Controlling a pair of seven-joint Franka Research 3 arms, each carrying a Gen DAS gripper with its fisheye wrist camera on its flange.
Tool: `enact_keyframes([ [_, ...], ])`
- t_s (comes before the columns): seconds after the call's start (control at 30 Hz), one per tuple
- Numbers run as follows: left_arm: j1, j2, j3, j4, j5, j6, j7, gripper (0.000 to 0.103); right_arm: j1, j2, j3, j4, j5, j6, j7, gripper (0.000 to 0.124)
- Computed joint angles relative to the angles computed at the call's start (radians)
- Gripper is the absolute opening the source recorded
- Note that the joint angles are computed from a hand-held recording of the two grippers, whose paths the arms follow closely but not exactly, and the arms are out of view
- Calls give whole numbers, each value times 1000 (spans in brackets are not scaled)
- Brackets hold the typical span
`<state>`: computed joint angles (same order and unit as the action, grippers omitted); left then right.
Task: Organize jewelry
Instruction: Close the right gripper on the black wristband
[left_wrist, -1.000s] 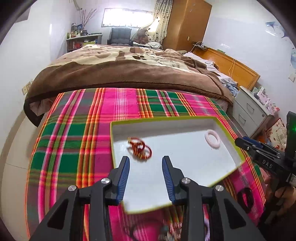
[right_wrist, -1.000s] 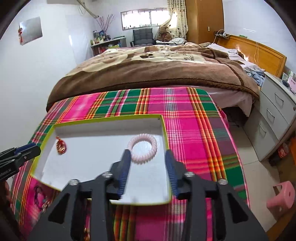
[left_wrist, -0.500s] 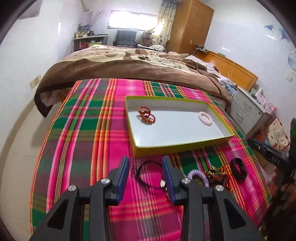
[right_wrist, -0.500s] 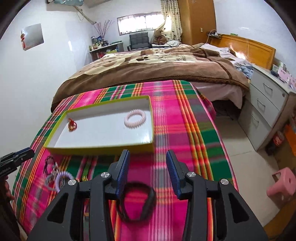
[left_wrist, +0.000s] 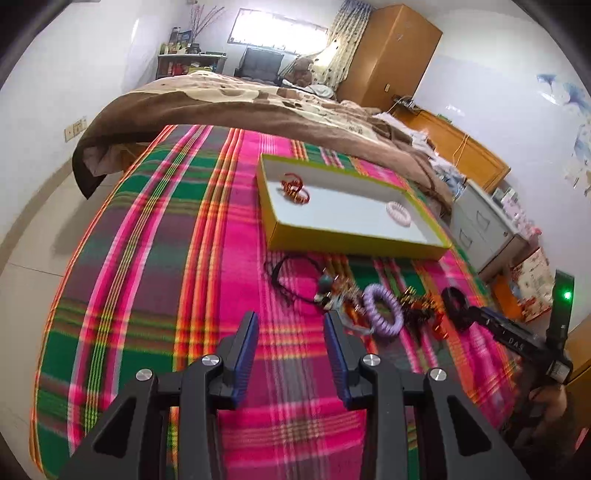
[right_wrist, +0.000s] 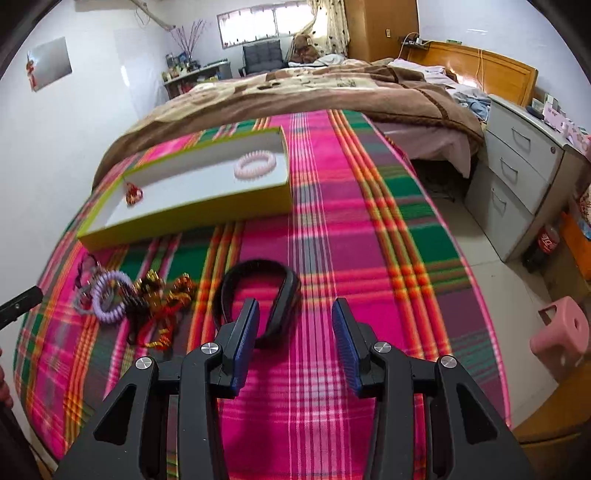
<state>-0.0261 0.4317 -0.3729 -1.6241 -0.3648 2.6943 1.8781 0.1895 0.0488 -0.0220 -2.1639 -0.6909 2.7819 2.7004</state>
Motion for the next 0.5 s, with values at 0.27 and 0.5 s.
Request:
enact_keyframes([
  [0.27, 23, -29, -13, -52, -46, 15, 32, 36, 7, 17, -3, 11, -12, -6, 10, 42],
  [0.5, 14, -18, -6, -35, -51, 3, 13, 36, 24, 42, -14, 48, 10, -52, -36, 42],
])
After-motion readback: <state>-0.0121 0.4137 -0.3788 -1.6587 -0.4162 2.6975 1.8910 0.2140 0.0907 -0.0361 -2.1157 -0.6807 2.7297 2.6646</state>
